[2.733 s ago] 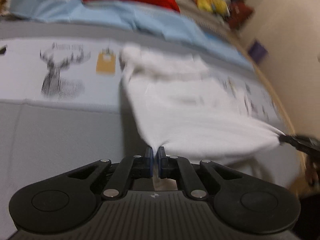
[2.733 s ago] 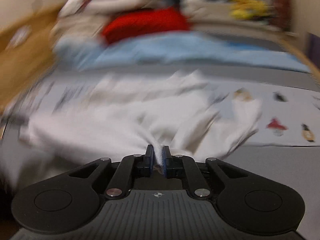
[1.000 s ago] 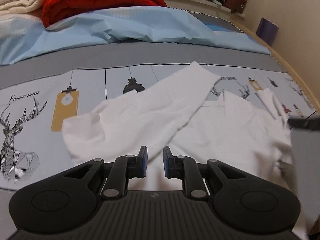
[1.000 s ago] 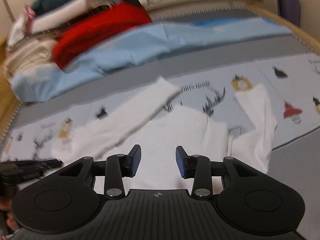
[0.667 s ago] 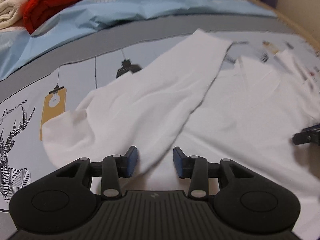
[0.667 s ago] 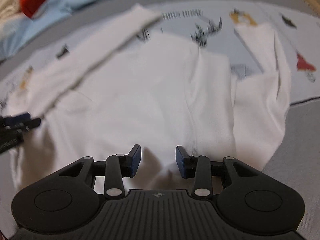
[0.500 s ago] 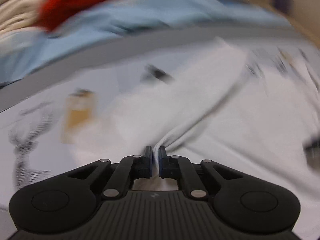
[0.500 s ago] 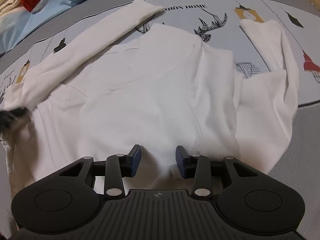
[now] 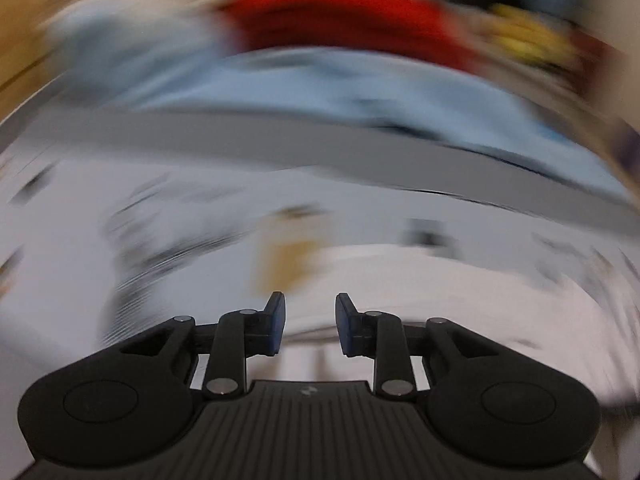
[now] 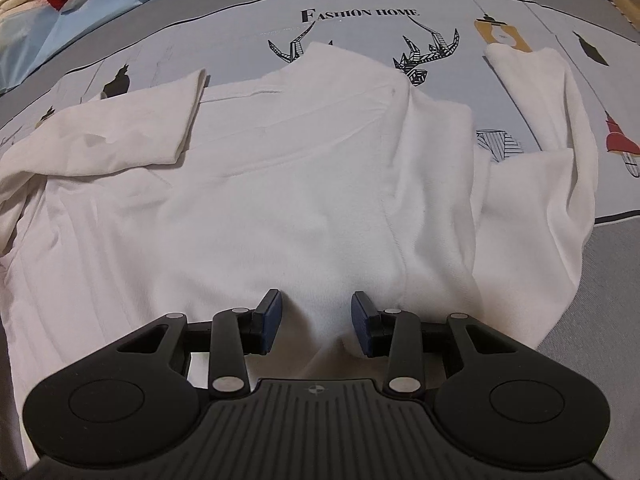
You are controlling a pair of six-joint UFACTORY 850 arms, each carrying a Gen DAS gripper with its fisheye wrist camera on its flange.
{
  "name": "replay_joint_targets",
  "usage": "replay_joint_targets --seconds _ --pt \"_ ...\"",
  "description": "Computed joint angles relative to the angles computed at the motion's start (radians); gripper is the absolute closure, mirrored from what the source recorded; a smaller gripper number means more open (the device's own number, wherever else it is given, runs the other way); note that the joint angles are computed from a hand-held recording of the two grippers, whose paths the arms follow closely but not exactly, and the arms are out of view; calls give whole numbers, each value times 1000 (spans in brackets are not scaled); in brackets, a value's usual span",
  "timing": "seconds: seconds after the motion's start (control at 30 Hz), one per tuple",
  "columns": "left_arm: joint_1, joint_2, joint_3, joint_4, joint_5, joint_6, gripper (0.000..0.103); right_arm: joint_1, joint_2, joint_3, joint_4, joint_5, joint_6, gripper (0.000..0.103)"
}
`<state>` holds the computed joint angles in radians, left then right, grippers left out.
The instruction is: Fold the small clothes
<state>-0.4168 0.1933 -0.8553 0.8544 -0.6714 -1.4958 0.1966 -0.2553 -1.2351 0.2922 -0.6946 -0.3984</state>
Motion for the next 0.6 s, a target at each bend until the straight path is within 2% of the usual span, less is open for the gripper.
replay_joint_targets --seconds 0.07,0.13,0.27,0.47,0.57,0.6 --pt "-33 -60 -25 50 90 58 72 2 1 0 -4 7 13 63" --pt "-69 -120 -47 101 138 107 68 2 6 1 7 13 12 63" --pt "-122 -247 -102 205 146 127 61 -3 4 -11 30 4 0 63" --pt "-124 -393 -190 207 188 180 60 -2 -7 -23 52 -25 -16 63" --pt "-121 -424 -199 225 186 186 60 2 -13 -24 47 -32 -14 63" --pt "-122 -421 -196 217 184 193 66 2 -15 -26 44 -34 -11 63"
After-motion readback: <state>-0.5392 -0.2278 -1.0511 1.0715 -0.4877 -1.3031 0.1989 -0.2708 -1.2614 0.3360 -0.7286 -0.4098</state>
